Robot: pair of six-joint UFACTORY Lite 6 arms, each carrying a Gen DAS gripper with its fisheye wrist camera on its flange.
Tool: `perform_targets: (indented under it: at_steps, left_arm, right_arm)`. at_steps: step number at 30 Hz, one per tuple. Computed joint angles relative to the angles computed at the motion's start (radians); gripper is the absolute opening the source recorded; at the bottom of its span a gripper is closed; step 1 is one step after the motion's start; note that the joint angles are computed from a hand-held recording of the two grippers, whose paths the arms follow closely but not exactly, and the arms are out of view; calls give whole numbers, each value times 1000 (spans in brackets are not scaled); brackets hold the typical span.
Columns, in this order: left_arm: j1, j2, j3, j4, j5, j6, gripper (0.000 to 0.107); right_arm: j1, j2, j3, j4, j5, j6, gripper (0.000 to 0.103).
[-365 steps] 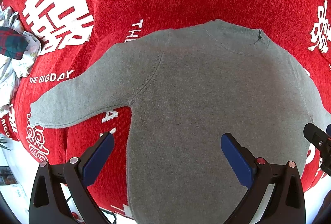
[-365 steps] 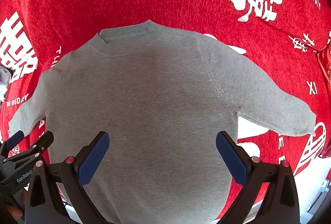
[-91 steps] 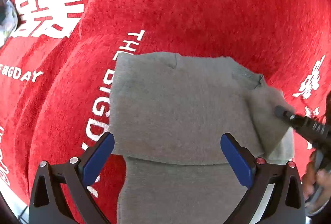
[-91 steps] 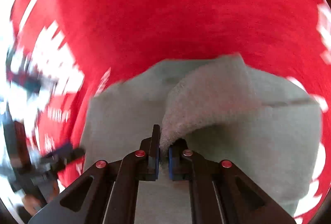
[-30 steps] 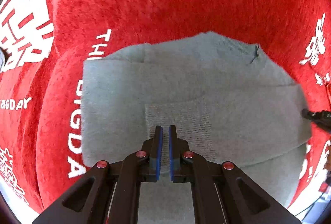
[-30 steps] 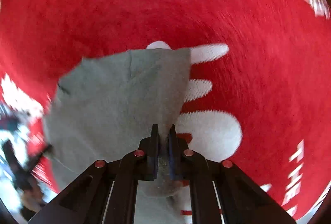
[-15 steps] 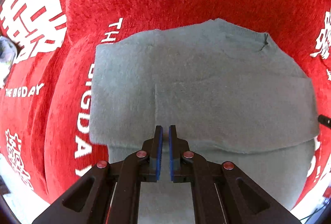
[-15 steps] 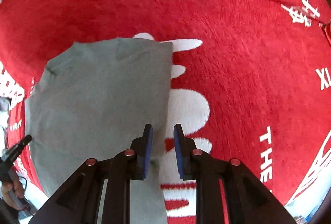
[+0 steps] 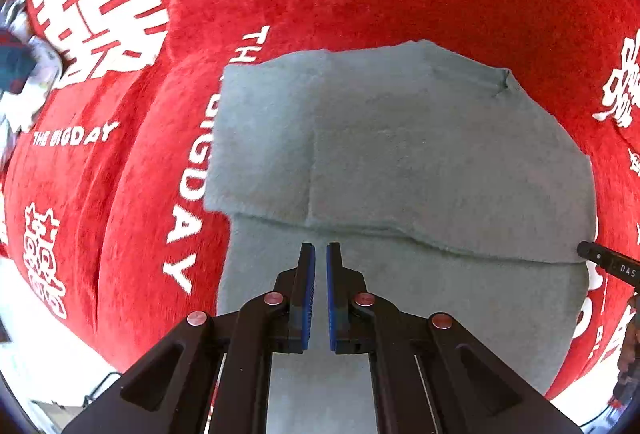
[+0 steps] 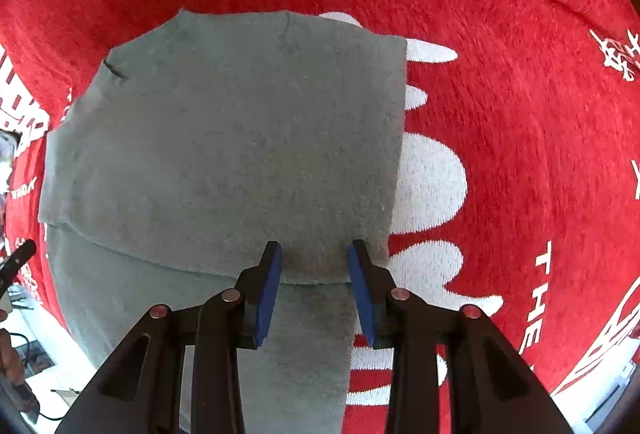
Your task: Fold small clothes
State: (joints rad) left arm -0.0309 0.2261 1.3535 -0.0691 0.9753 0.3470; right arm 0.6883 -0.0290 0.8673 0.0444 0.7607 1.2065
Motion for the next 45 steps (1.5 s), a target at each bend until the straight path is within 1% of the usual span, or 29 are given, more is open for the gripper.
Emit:
perform_targets:
  at_steps: [2, 7, 12, 13, 14, 15, 16, 17, 21, 23, 27, 30, 31, 33, 34, 37, 41, 43, 45]
  left_arm:
    - [14, -26, -21, 2, 6, -8, 6]
    - [47, -84, -71, 0, 22, -26, 6]
    - [80, -130, -106, -4, 33, -35, 7]
    - [87, -135, -110, -6, 34, -34, 32]
    - [93, -142, -114, -6, 34, -40, 60]
    - [93, -151, -119, 5, 27, -59, 103]
    - [97, -182, -138, 15, 0, -72, 103]
    - [97, -193, -142, 13, -5, -67, 103]
    - [92, -177, -125, 8, 3, -85, 103]
    - [81, -171, -117, 21, -3, -109, 103]
    - [77, -164, -99, 15, 11, -120, 103]
    - [72, -173, -100, 12, 25, -131, 103]
    - [71, -173, -102, 12, 28, -133, 103]
    - [71, -178, -111, 11, 35, -129, 103]
    - [68, -185, -120, 16, 36, -129, 103]
    - [63, -206, -146, 50, 37, -147, 103]
    - [80, -224, -183, 62, 41, -146, 103]
    - [97, -224, -194, 46, 57, -112, 103]
    - [106, -252, -221, 52, 55, -96, 103]
  right_arm:
    - [-6, -11, 3, 16, 3, -24, 38]
    - [22, -29, 33, 16, 51, -24, 38]
    - [33, 11, 86, 33, 57, -45, 38]
    - [46, 24, 104, 34, 59, -40, 38]
    - [33, 41, 114, 41, 51, -62, 38]
    - [31, 53, 128, 45, 49, -71, 38]
    - [18, 61, 135, 51, 45, -91, 38]
    - [16, 74, 148, 54, 42, -101, 38]
    - [12, 89, 171, 64, 41, -119, 39]
    - [7, 95, 176, 71, 32, -125, 54]
    - [14, 55, 154, 72, 26, -113, 67]
    - [27, -16, 113, 65, 33, -83, 76]
    - [37, -41, 103, 45, 37, -54, 81]
    - [58, -79, 87, 1, 28, 1, 84]
    - [62, -85, 86, -10, 22, 12, 89]
    - [72, -104, 80, -16, 2, 16, 89]
    - [64, -110, 60, 66, -51, -50, 90]
    - [59, -94, 58, 127, -67, -106, 90]
    - [62, -86, 55, 149, -80, -127, 90]
